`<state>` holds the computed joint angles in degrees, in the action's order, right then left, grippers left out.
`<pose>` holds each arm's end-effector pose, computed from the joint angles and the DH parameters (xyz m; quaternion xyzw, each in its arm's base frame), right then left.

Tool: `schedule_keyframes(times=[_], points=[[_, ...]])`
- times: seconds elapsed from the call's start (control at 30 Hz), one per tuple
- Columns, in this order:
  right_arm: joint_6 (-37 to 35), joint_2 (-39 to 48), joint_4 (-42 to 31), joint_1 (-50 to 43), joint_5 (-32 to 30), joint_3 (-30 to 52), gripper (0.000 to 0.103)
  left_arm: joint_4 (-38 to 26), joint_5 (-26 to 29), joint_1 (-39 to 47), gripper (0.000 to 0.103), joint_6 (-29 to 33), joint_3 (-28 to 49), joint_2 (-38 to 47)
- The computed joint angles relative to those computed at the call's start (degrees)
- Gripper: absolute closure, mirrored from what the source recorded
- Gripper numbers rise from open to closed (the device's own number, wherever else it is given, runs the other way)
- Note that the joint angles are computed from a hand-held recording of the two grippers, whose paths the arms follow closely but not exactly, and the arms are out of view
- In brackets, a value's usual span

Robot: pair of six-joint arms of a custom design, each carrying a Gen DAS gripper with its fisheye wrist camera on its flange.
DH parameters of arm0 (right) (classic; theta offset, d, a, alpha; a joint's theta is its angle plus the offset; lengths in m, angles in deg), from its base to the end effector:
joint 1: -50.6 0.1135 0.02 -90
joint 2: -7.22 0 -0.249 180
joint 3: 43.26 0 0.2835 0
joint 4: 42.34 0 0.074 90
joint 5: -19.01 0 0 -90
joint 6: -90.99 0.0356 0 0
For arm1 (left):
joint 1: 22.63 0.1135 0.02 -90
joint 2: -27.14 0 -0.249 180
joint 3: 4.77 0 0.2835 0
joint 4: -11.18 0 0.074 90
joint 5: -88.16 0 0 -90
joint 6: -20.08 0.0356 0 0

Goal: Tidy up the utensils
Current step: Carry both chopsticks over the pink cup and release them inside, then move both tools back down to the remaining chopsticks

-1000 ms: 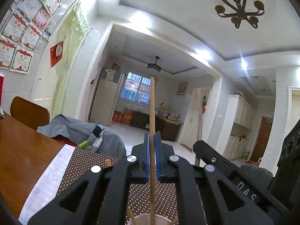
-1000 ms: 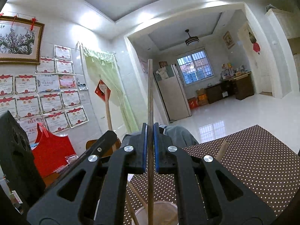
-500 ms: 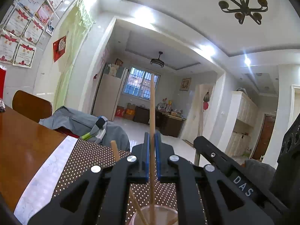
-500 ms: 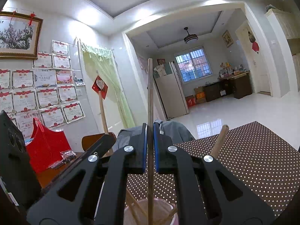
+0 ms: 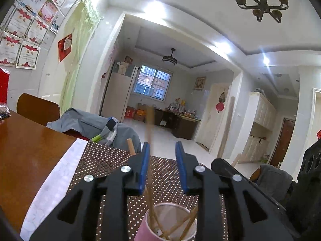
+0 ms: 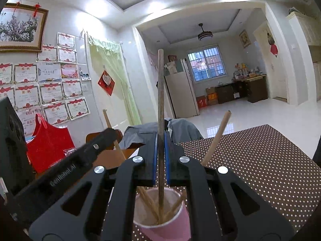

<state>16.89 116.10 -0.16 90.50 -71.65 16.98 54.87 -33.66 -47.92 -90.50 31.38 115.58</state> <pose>0.3042 0.2548 0.1240 -0.1588 0.7287 0.3155 0.5867 0.2700 -0.1068 0.1225 -0.1486 0.7358 -0.0530 0.6585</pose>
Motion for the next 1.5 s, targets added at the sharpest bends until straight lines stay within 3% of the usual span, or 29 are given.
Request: schedule_keyframes(times=[1.1, 1.2, 1.27, 1.33, 1.5], points=[[0.4, -10.4, -7.4, 2.2, 5.6, -10.7, 0.095, -24.8, -15.6, -10.9, 0.053, -3.1, -8.1, -23.8], [0.4, -12.2, -7.8, 2.7, 6.3, -11.9, 0.086, -27.2, -18.0, -13.2, 0.052, -4.1, -9.3, -26.9], [0.5, -13.7, -7.7, 3.2, 7.0, -13.2, 0.067, -29.0, -19.0, -14.3, 0.051, -4.7, -9.6, -28.5], [0.6, -15.1, -7.3, 3.5, 7.5, -14.5, 0.058, -30.7, -20.3, -15.6, 0.051, -5.3, -9.8, -29.9], [1.0, -19.2, -7.7, 4.1, 8.4, -18.0, 0.058, -36.0, -24.1, -19.6, 0.051, -8.1, -10.7, -33.3]])
